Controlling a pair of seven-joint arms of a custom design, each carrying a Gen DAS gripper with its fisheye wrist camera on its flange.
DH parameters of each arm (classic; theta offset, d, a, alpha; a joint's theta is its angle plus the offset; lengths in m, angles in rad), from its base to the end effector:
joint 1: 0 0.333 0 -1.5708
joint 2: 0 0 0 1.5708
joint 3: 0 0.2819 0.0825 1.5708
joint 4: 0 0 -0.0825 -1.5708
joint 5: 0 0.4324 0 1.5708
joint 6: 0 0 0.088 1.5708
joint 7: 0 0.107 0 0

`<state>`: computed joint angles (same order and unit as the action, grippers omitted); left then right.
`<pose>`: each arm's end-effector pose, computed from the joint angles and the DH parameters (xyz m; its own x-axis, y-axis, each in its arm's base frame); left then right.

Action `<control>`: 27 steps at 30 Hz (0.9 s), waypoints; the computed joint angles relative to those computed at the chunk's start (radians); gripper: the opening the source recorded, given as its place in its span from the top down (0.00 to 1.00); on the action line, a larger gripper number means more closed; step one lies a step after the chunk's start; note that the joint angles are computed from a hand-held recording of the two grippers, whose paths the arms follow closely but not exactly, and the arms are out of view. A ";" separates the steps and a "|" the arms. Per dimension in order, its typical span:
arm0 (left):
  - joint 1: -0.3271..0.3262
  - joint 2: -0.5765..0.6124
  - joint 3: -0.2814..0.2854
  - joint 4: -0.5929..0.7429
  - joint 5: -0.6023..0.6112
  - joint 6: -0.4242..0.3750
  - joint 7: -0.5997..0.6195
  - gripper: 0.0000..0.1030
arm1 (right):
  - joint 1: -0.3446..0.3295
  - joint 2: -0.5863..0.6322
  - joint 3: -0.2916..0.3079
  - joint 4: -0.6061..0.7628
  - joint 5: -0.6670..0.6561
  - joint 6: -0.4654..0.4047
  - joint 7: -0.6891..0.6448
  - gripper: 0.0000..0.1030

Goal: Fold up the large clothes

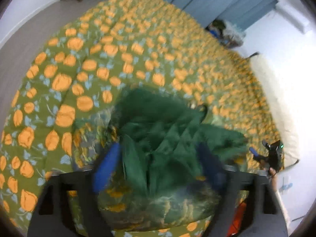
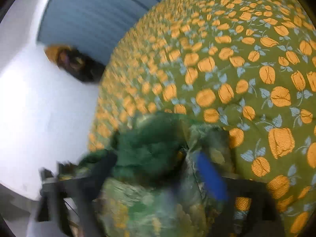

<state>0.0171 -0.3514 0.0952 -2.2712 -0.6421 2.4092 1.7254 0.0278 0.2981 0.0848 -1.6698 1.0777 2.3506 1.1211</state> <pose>0.5403 0.0597 0.5030 0.1642 -0.8301 0.5329 -0.8143 -0.4189 -0.4018 0.7114 0.0880 0.4286 0.1083 -0.6697 -0.7347 -0.8884 0.2665 -0.3739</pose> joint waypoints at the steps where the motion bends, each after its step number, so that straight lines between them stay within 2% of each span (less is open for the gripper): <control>1: 0.002 -0.028 0.004 -0.020 -0.006 0.018 0.014 0.08 | -0.010 -0.011 0.003 -0.007 0.029 0.000 -0.031 0.04; 3: 0.004 -0.073 0.012 -0.055 0.003 0.035 0.036 0.05 | 0.006 -0.030 -0.010 -0.012 -0.034 0.025 -0.037 0.04; 5: 0.019 -0.080 -0.007 -0.077 0.090 0.042 0.024 0.04 | 0.043 -0.041 -0.028 -0.015 -0.191 0.051 -0.003 0.04; 8: 0.034 -0.015 -0.047 -0.076 0.236 0.015 -0.030 0.04 | 0.098 -0.021 -0.044 -0.010 -0.434 0.059 0.022 0.04; 10: 0.052 0.049 -0.094 -0.066 0.348 0.016 -0.133 0.10 | 0.130 0.004 -0.051 -0.011 -0.547 0.080 0.082 0.04; 11: 0.053 0.076 -0.106 -0.058 0.385 0.018 -0.174 0.26 | 0.138 0.009 -0.053 -0.015 -0.582 0.081 0.106 0.05; 12: 0.044 0.096 -0.106 -0.052 0.379 0.022 -0.190 0.49 | 0.142 0.001 -0.048 -0.036 -0.597 0.084 0.116 0.21; 13: 0.028 0.104 -0.098 -0.051 0.367 0.035 -0.205 0.65 | 0.145 0.002 -0.040 -0.043 -0.619 0.088 0.124 0.45; 14: 0.047 0.104 -0.126 -0.053 0.425 0.052 -0.275 0.88 | 0.181 -0.013 -0.062 -0.067 -0.712 0.119 0.180 0.81; 15: 0.053 0.098 -0.138 -0.052 0.472 0.062 -0.328 0.91 | 0.201 -0.029 -0.074 -0.086 -0.784 0.145 0.227 0.83; 18: 0.049 0.032 -0.118 -0.089 0.487 0.146 -0.368 0.93 | 0.231 -0.106 -0.082 -0.156 -0.922 0.278 0.293 0.87; 21: 0.061 0.017 -0.112 -0.113 0.530 0.231 -0.432 0.93 | 0.225 -0.123 -0.078 -0.176 -0.962 0.432 0.315 0.87; 24: 0.106 0.119 -0.173 -0.085 0.721 0.234 -0.571 0.92 | 0.232 -0.015 -0.088 -0.085 -0.991 0.387 0.377 0.87; 26: 0.088 0.175 -0.167 -0.094 0.730 0.248 -0.602 0.90 | 0.263 0.079 -0.117 -0.013 -1.073 0.294 0.436 0.85; 27: 0.087 0.176 -0.170 -0.113 0.753 0.281 -0.632 0.90 | 0.264 0.103 -0.119 -0.017 -1.083 0.280 0.444 0.84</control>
